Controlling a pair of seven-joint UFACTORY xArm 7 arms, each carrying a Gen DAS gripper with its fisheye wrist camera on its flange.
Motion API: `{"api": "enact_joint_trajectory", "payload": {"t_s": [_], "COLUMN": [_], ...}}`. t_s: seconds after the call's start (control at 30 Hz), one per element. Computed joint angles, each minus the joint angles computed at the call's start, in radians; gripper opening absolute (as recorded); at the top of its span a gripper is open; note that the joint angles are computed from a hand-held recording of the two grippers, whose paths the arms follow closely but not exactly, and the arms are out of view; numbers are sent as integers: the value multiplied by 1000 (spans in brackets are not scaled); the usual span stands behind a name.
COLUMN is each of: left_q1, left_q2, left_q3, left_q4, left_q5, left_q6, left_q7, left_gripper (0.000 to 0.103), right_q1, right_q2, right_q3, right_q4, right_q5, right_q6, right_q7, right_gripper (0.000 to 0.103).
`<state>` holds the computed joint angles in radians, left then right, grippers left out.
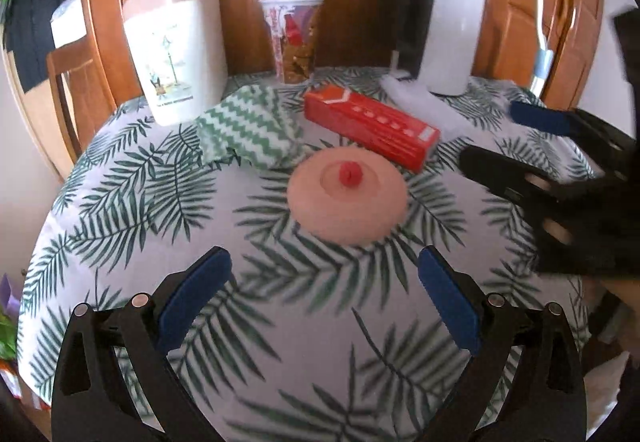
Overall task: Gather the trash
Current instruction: 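Grasp the peach disc's red knob with the left tool while the right tool grasps the red box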
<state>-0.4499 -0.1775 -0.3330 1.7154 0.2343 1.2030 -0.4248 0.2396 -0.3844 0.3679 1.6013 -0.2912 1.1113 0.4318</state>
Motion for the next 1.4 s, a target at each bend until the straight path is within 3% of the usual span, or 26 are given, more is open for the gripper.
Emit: {"api": "enact_joint_trajectory", "payload": {"t_s": [0.23, 0.4, 0.47, 0.53, 0.67, 0.73, 0.9, 0.97, 1.17, 1.33, 1.4], "left_q1": [-2, -6, -7, -9, -15, -21, -48, -64, -114, -123, -129], "left_q2": [38, 49, 55, 60, 71, 79, 142, 176, 256, 250, 247], "left_q3": [19, 29, 33, 35, 39, 37, 29, 34, 64, 84, 83], "left_q4": [22, 24, 25, 25, 31, 36, 93, 124, 220, 207, 204], "left_q5": [-17, -26, -32, -37, -49, -47, -12, 4, 43, 7, 27], "left_q6": [-15, -26, -28, -34, -55, -76, -72, -62, 0, -22, -19], "left_q7": [22, 32, 34, 36, 37, 42, 49, 42, 33, 57, 58], "left_gripper": [97, 97, 97, 97, 97, 94, 66, 65, 56, 41, 40], "right_q1": [23, 64, 82, 97, 105, 94, 47, 29, -18, -30, -33], "right_q2": [154, 230, 270, 276, 216, 146, -45, -101, -140, -121, -120], "right_q3": [-37, -77, -91, -107, -125, -128, -111, -101, -78, -73, -69], "right_q4": [89, 152, 197, 206, 163, 102, -57, -99, -131, -112, -111], "right_q5": [-9, -2, 17, 35, 54, 69, 87, 98, 121, 144, 141], "right_q6": [7, 39, 95, 113, 153, 165, 205, 213, 196, 203, 202], "right_q7": [-29, -56, -81, -87, -70, -58, -55, -56, -69, -74, -76], "right_gripper": [63, 56, 56, 48, 41, 41, 41, 41, 42, 42, 42]}}
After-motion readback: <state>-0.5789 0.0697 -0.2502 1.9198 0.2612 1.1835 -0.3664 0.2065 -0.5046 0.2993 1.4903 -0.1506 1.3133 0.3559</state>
